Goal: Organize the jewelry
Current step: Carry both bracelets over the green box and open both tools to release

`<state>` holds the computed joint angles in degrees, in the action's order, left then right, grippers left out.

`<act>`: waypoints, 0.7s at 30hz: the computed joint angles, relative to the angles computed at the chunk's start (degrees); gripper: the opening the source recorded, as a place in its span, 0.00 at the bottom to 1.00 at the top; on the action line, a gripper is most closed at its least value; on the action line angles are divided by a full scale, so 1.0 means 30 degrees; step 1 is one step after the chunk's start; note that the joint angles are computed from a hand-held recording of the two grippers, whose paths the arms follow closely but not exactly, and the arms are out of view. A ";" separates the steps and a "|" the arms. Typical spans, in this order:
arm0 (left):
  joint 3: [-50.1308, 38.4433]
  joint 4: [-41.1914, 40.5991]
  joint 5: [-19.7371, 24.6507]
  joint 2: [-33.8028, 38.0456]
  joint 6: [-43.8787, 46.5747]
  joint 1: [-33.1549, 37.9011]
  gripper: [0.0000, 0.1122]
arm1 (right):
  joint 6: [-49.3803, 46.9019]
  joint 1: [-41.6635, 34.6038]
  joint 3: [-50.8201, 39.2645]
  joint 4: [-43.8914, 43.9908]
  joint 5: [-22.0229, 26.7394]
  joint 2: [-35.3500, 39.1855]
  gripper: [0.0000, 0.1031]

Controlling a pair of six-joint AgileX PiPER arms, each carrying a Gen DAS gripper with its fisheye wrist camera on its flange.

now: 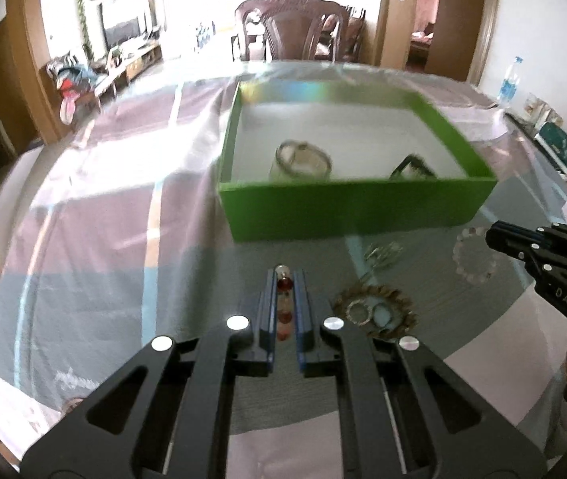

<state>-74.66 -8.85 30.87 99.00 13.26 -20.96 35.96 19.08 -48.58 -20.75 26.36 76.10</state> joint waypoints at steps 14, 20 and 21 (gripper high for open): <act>-0.9134 0.1191 0.3750 0.2682 0.0408 -0.0980 0.07 | -0.3386 -0.1100 -0.6800 -0.0407 0.3252 0.1495 0.08; -1.4927 0.0771 0.6347 0.7160 -0.0119 -0.1590 0.07 | -0.5917 -0.2792 -0.9087 0.3359 0.3132 0.5080 0.08; -1.5790 0.0757 0.6702 0.7916 -0.0275 -0.1698 0.07 | -0.6108 -0.2945 -0.9175 0.3787 0.3032 0.5490 0.08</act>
